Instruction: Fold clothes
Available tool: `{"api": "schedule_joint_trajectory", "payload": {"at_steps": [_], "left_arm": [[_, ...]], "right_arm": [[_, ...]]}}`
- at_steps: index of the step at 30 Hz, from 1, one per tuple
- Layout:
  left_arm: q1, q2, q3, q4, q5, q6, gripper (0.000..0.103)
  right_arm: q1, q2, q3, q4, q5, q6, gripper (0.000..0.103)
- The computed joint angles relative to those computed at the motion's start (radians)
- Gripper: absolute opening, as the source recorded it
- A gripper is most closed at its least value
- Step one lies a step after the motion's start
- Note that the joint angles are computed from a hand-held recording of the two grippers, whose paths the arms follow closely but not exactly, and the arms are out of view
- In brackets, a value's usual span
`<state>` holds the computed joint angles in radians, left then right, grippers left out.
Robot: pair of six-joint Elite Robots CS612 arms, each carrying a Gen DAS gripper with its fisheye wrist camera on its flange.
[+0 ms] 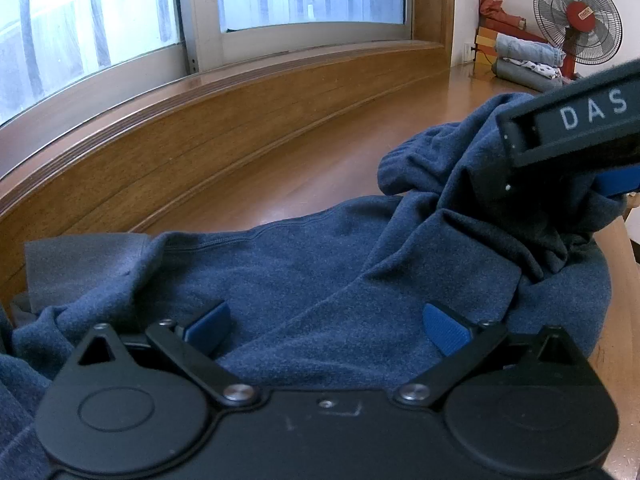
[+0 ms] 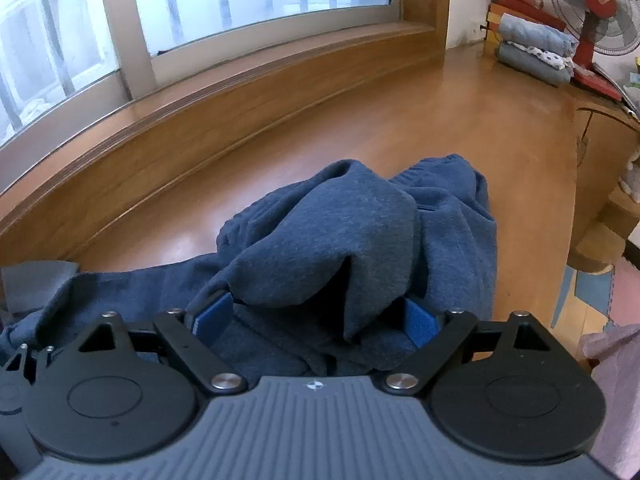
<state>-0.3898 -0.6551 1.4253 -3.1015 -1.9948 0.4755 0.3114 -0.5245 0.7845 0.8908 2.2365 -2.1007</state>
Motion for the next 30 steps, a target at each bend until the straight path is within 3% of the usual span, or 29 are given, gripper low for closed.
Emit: {"api": "schedule_joint_trajectory", "payload": {"at_steps": [13,30], "left_arm": [[0.000,0.000,-0.001,0.000,-0.001,0.000,0.103],[-0.010,0.000,0.014,-0.042,0.036,-0.042,0.103]], "right_arm": [[0.003,-0.012,0.034,-0.042,-0.002,-0.076,0.092],[0.004,-0.007,0.031,-0.039,-0.011,-0.067,0.093]]}}
